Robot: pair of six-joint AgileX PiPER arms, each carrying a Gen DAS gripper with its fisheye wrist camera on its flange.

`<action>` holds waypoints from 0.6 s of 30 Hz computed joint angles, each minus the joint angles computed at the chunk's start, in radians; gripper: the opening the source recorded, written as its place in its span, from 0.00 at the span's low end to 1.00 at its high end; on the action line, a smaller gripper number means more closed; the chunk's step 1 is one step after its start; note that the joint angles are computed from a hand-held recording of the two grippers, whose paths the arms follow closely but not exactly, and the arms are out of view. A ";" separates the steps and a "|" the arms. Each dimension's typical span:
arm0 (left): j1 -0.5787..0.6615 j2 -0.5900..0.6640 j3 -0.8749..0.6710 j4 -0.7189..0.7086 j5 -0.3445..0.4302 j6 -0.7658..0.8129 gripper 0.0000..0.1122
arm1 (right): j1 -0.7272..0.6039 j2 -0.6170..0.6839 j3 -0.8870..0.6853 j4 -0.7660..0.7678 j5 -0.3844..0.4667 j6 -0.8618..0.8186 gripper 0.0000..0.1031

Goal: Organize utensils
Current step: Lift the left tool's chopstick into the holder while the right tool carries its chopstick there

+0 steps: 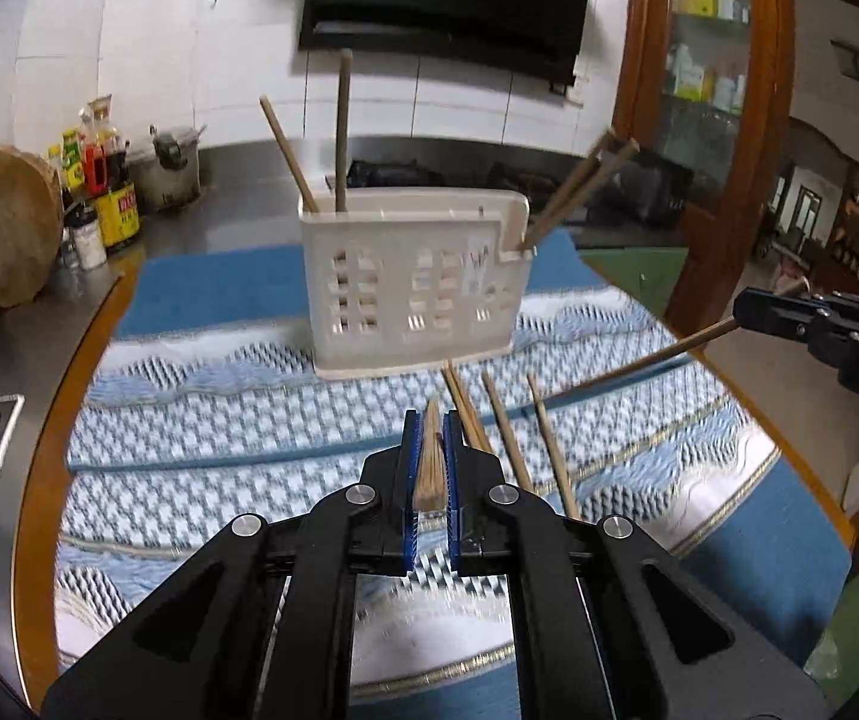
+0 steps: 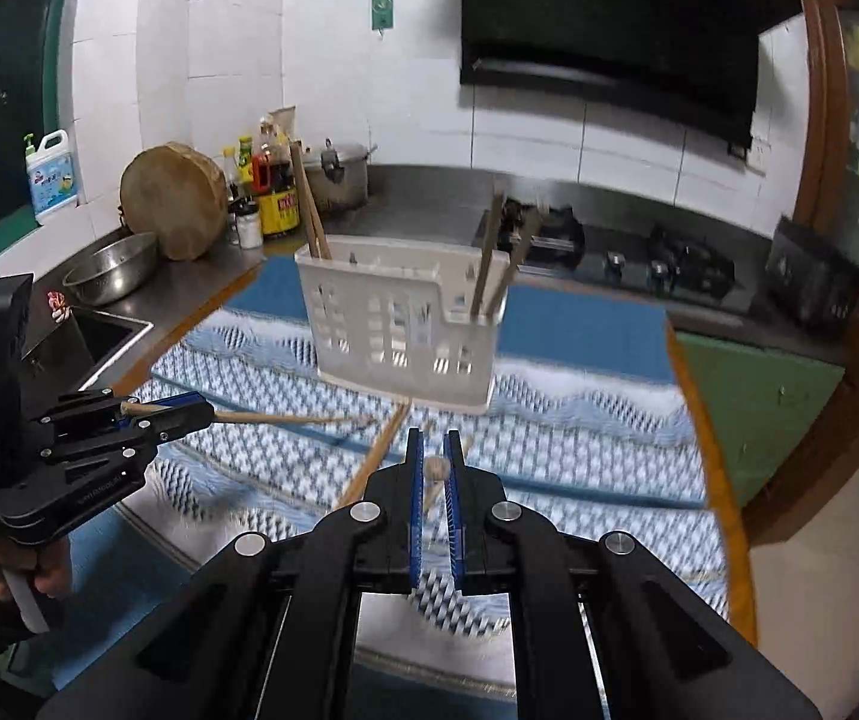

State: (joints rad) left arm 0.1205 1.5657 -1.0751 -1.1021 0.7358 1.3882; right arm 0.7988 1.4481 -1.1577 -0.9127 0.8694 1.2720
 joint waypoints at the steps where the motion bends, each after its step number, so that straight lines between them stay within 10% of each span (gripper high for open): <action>1: 0.001 0.008 -0.025 -0.001 0.008 -0.015 0.05 | -0.011 0.001 -0.017 0.015 -0.004 -0.025 0.07; 18: -0.016 0.062 -0.284 0.060 0.106 -0.136 0.05 | -0.165 0.147 -0.573 0.252 0.132 -0.527 0.07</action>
State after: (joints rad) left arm 0.1048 1.6274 -1.3589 -1.0419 0.8422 1.2526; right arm 0.6337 1.5952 -1.7303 -0.6604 1.0018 0.7447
